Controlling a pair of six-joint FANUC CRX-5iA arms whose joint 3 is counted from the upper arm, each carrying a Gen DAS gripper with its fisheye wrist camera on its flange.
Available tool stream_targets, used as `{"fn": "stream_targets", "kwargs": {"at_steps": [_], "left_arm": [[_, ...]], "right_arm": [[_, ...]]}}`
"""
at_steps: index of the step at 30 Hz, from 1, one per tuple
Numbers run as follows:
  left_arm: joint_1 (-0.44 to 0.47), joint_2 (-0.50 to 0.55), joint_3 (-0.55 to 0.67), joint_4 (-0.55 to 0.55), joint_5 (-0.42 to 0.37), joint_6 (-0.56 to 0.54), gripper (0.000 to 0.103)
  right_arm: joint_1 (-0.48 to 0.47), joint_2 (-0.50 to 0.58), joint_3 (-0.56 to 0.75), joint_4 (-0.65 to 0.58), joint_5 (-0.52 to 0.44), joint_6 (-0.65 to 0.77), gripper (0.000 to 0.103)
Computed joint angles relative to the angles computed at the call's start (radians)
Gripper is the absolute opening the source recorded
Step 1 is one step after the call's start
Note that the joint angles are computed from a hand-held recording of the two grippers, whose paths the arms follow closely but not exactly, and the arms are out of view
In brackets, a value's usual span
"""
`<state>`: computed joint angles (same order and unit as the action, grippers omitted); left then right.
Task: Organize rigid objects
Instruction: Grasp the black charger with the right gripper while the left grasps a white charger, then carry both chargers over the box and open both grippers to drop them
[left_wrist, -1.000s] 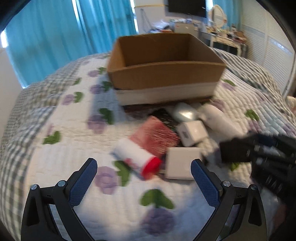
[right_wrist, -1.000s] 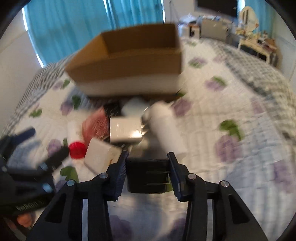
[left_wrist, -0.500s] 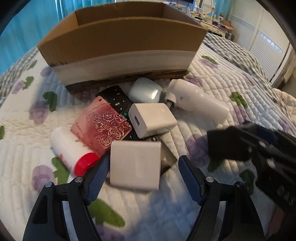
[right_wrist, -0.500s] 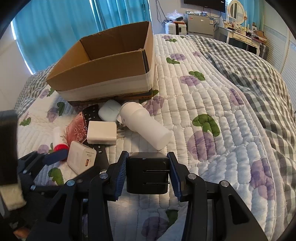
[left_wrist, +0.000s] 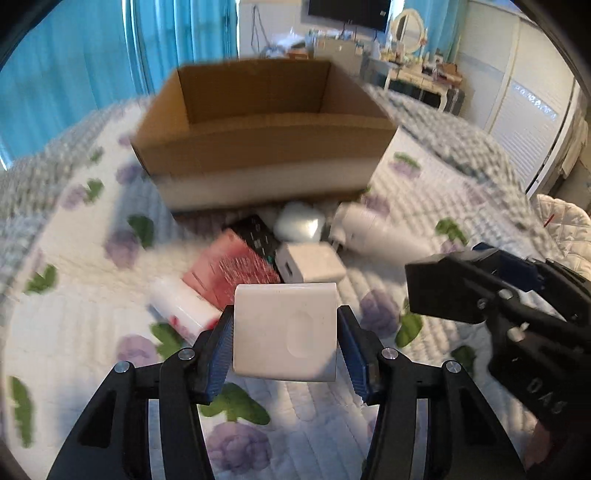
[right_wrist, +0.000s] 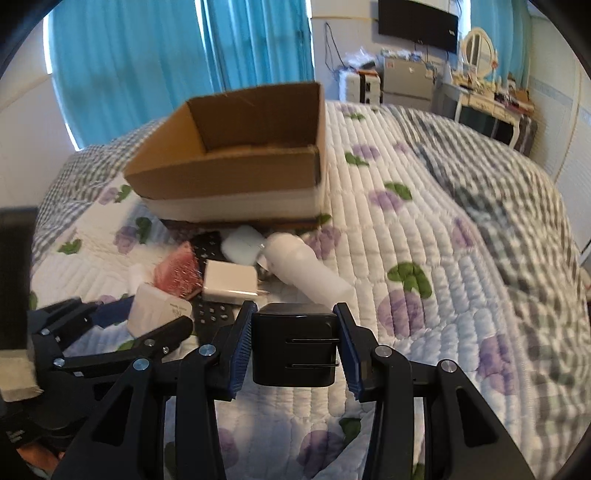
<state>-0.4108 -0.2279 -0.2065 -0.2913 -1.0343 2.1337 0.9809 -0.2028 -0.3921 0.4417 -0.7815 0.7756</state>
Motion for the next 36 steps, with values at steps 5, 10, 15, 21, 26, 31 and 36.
{"fn": "stream_targets", "kwargs": {"at_steps": [5, 10, 15, 21, 26, 31, 36], "left_arm": [[0.003, -0.060, 0.033, -0.044, -0.018, 0.000, 0.054], [0.006, -0.081, 0.103, -0.099, -0.034, -0.009, 0.054], [0.119, -0.065, 0.176, -0.006, 0.018, -0.133, 0.054], [0.220, 0.051, 0.315, 0.034, 0.038, -0.212, 0.054], [0.259, 0.175, 0.394, 0.038, 0.032, -0.241, 0.055], [0.280, 0.275, 0.391, 0.074, 0.040, -0.275, 0.055], [0.269, 0.312, 0.350, 0.092, 0.044, -0.287, 0.055]], "right_arm": [[0.033, -0.034, -0.002, 0.113, -0.021, -0.054, 0.042], [0.043, -0.037, 0.047, 0.184, -0.024, -0.043, 0.042], [0.020, 0.009, 0.145, 0.195, 0.012, 0.021, 0.042], [-0.051, 0.152, 0.359, 0.055, 0.046, 0.186, 0.042], [-0.090, 0.278, 0.497, 0.045, 0.050, 0.248, 0.042], [-0.130, 0.368, 0.590, -0.015, 0.042, 0.281, 0.042], [-0.153, 0.417, 0.614, -0.080, 0.039, 0.321, 0.042]]}}
